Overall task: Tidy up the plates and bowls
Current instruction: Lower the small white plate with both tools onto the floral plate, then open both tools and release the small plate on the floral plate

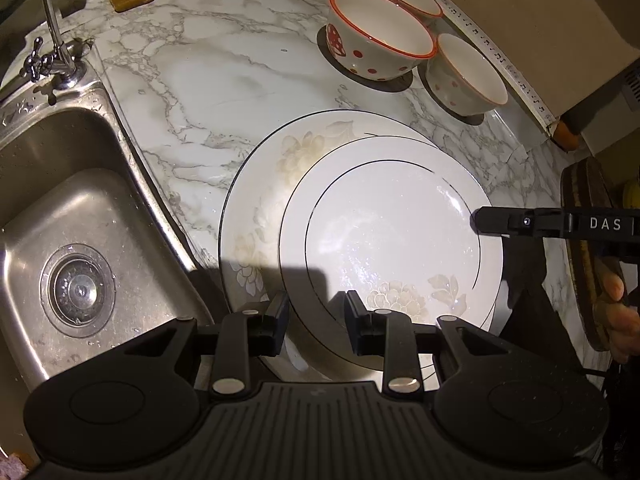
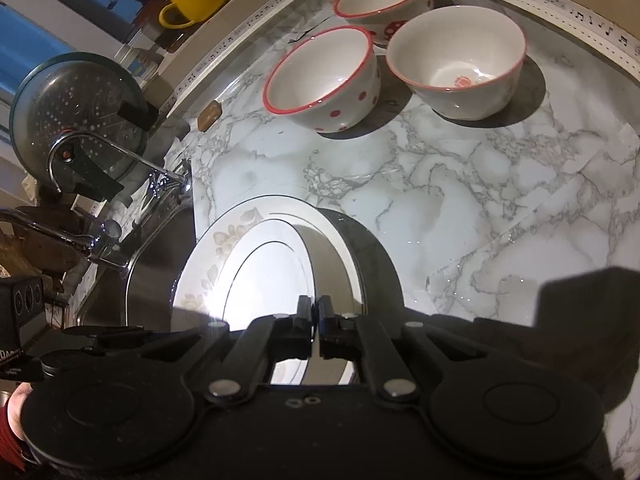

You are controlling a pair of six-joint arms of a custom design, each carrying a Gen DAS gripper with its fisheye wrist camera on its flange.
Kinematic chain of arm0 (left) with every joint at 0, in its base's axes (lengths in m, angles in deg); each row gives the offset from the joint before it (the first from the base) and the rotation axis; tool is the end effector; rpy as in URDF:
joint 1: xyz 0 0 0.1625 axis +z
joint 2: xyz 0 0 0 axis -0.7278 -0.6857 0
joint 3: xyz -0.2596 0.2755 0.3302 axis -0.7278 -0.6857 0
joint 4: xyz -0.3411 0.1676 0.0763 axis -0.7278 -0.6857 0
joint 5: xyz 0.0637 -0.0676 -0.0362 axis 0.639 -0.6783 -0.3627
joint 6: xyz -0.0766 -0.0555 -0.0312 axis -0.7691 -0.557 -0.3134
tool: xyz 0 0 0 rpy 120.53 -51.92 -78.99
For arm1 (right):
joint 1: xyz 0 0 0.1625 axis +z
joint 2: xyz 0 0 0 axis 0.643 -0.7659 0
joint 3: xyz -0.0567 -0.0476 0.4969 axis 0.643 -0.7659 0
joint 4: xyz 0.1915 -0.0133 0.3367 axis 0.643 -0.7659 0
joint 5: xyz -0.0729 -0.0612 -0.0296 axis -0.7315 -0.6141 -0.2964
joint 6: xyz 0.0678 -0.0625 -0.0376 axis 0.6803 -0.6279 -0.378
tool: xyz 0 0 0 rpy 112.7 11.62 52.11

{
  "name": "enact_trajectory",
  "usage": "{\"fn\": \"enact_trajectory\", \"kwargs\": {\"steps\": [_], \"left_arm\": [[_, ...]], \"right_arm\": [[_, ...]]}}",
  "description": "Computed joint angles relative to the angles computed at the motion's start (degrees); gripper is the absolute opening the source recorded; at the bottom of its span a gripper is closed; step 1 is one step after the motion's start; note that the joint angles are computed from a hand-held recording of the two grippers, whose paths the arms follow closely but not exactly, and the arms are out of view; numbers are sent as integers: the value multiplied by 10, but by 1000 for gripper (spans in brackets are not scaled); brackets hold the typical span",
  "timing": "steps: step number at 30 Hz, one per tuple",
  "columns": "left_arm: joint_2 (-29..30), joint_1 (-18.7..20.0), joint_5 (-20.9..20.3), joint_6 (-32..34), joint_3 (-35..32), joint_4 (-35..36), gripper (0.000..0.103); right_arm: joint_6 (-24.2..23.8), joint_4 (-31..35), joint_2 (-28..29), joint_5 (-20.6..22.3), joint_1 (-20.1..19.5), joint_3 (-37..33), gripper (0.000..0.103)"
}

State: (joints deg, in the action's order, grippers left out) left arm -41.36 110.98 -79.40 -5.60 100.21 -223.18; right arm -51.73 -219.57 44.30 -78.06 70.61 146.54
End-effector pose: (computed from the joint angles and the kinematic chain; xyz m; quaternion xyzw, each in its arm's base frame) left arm -0.0183 -0.4607 0.3195 0.0593 0.9625 -0.1391 0.2253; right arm 0.3140 -0.5116 0.0339 0.1073 -0.9843 0.1203 0.0719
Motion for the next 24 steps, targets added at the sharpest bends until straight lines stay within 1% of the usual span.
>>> {"fn": "enact_trajectory", "kwargs": {"steps": [4,8,10,12,14,21,24], "left_arm": [[-7,-5,6,6,3,-9,29],[-8,-11,6,36,8,-26,29],[-4,-8,2,43,6,-29,29],[1,-3,4,47,7,-32,29],[4,3,-5,55,7,-41,29],[10,-1,-5,64,8,-47,29],[11,-1,-6,64,8,-46,29]], "right_arm": [[-7,3,1,-4,1,-2,4],[-18,8,5,-11,1,-4,5],[-24,11,9,-11,2,-6,5],[-30,14,14,-20,4,-9,6],[-34,22,17,-23,5,-13,7],[-47,49,22,-51,14,-28,8],[-57,63,26,-69,24,-38,9]]}}
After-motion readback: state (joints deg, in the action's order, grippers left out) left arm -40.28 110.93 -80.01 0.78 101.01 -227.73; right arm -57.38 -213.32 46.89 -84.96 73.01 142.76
